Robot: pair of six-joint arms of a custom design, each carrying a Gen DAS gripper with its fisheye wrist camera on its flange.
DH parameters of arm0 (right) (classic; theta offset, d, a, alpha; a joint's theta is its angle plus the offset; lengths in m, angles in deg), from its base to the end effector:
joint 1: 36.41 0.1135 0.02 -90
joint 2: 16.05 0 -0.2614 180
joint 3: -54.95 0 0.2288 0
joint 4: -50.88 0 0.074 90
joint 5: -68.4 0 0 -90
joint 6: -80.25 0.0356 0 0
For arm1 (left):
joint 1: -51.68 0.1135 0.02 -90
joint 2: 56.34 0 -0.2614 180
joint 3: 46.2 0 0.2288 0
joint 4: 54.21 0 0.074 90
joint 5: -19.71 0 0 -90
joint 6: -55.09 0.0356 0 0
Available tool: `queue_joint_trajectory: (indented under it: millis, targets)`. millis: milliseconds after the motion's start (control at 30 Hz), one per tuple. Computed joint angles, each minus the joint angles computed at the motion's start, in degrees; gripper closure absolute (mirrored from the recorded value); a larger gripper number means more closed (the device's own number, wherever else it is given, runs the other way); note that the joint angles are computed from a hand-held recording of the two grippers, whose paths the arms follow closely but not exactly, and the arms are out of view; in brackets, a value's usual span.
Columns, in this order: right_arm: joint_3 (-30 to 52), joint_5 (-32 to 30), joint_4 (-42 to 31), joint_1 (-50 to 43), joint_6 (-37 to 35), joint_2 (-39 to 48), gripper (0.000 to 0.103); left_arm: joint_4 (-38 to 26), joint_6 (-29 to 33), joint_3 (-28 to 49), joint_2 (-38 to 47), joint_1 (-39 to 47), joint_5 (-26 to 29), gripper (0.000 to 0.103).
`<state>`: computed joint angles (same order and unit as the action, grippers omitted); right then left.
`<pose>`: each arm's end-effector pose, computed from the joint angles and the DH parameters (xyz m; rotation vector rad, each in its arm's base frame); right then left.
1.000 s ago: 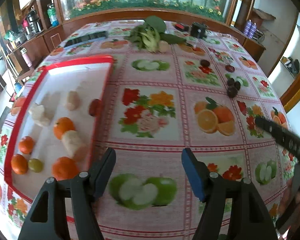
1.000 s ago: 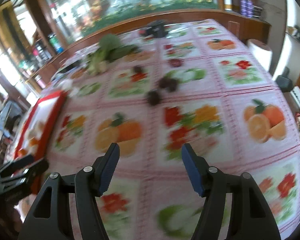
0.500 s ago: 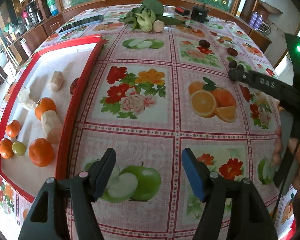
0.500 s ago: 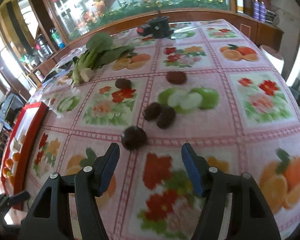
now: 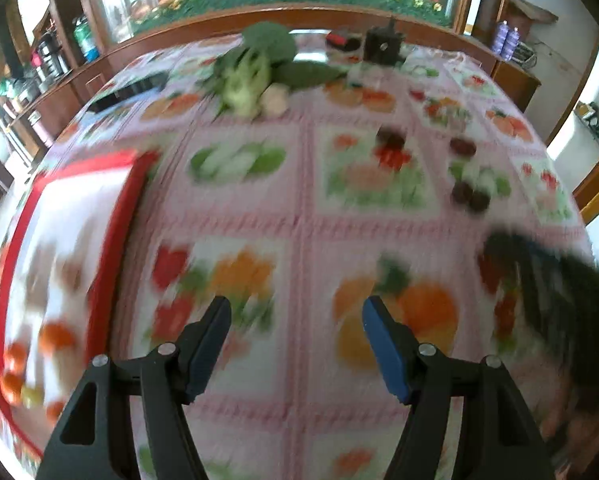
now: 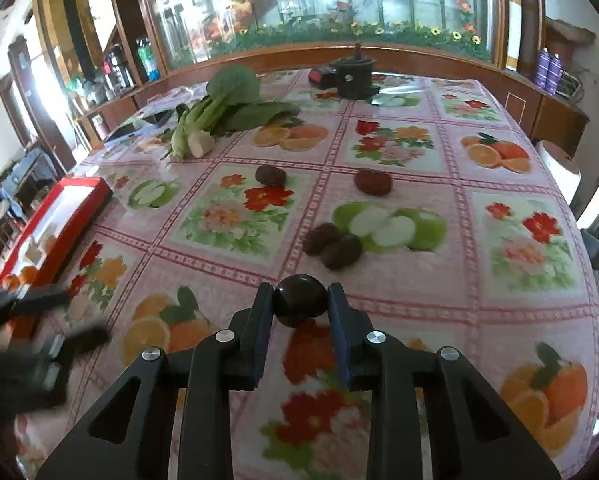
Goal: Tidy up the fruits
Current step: 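Grasp a dark date with the right tool while the left tool grasps another date, then carry both held dates over the red-rimmed tray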
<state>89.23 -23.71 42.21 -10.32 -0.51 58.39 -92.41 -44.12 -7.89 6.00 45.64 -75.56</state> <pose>0.1762 0.0878 0.1353 -0.3755 2.4195 0.3220 0.1581 -0.0134 0.1550 -0.1034 2.6474 0.0339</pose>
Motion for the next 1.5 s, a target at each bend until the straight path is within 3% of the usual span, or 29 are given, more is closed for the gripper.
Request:
queue_joint_trajectory:
  millis: [167,233,567,667,733,767,933,1100,1367,1500]
  targets:
    - [-2.9,-3.5,0.9,-5.2,-2.5,-1.1,0.075,8.3,-5.7,9.7,17.3,-1.6,2.4,0.032]
    - [-3.5,-8.0,2.0,-8.9,-2.6,-0.2,0.075,10.3,-7.7,13.1,22.2,-3.1,1.5,0.032]
    - [-3.4,-14.0,3.4,-12.6,-2.9,1.4,0.073,14.6,-8.7,23.1,36.4,-9.9,-6.7,0.032]
    - [-3.6,-16.3,3.4,-13.9,-3.4,1.3,0.068,16.4,-8.9,23.1,38.0,-9.1,-5.0,0.047]
    - [-3.6,-15.4,3.1,-13.0,-3.3,0.8,0.067,19.2,-7.9,20.7,36.6,-9.2,-4.3,0.068]
    - [-3.5,-14.3,2.8,-12.1,-3.1,0.5,0.067,20.2,-6.9,19.9,36.0,-9.2,-3.9,0.073]
    - [-4.0,-10.7,3.2,-9.5,-2.7,0.0,0.067,23.5,-4.5,15.1,32.4,-7.6,0.8,0.073]
    - [-4.5,-11.7,2.8,-10.9,-1.8,-0.9,0.072,22.9,-4.3,10.2,26.9,-5.0,5.6,0.073]
    - [-7.4,-9.1,-4.2,-9.1,0.1,-11.6,0.073,17.8,-2.4,-1.7,11.0,-3.8,8.0,0.073]
    - [-7.0,-7.9,-7.5,-8.0,1.1,-13.6,0.072,12.0,-1.5,-6.8,0.4,-2.3,10.3,0.073]
